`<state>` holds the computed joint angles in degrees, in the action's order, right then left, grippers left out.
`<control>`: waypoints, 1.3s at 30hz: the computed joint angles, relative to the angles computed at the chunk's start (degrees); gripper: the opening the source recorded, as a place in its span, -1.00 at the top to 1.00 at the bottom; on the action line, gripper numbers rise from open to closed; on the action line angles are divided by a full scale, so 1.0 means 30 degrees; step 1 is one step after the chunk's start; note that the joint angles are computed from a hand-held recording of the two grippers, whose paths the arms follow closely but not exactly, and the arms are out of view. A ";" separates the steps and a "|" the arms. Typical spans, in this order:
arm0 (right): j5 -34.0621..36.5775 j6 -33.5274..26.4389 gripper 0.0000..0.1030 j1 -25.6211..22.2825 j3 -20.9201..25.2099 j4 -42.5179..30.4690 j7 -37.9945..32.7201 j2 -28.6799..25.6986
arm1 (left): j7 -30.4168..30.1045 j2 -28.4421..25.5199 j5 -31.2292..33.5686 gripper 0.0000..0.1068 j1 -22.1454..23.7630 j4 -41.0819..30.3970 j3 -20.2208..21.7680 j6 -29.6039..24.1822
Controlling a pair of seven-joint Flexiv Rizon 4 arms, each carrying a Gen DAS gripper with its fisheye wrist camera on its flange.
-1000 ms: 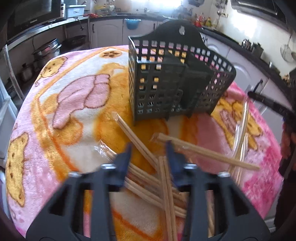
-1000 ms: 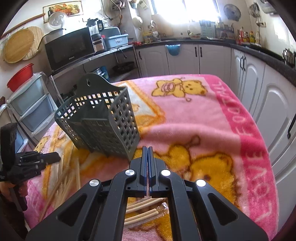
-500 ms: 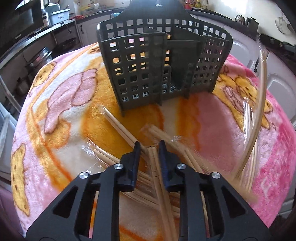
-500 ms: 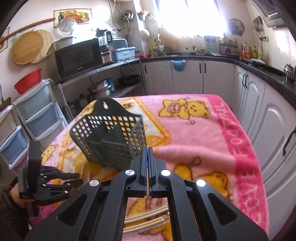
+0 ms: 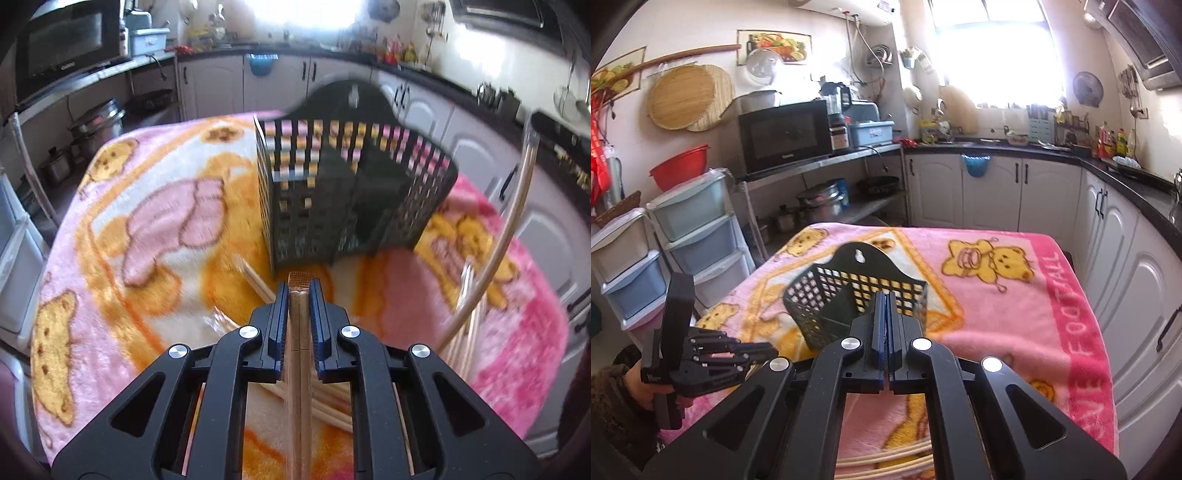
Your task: Organize utensils
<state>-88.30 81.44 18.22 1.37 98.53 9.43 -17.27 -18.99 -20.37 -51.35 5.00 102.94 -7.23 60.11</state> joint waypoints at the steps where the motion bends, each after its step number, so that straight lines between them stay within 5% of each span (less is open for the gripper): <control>1: -0.0189 0.0063 0.98 0.0029 -0.0008 -0.0104 0.0101 0.0014 | 0.0143 0.0167 -0.0432 0.85 0.0081 0.0052 -0.0131 -0.0014; 20: -0.1732 0.0519 0.98 0.0317 0.0226 -0.1713 -0.0047 0.0177 | 0.1824 0.0984 -0.8302 0.86 -0.1019 -0.2479 -0.0411 0.1253; 28: -0.2935 0.0523 0.98 0.0062 0.0444 -0.2733 0.0621 0.0151 | 0.1903 0.0381 -0.9540 0.86 -0.1481 -0.4568 -0.0864 0.2155; 39: -0.2561 0.0225 0.98 0.0111 0.0005 -0.4540 0.0414 -0.0324 | 0.2492 -0.1327 -1.1297 0.86 -0.2461 -0.7882 -0.2005 0.5560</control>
<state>-95.99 82.12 18.55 1.38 84.92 10.67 -18.24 -11.51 -24.35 -85.24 -2.38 79.30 -13.25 76.79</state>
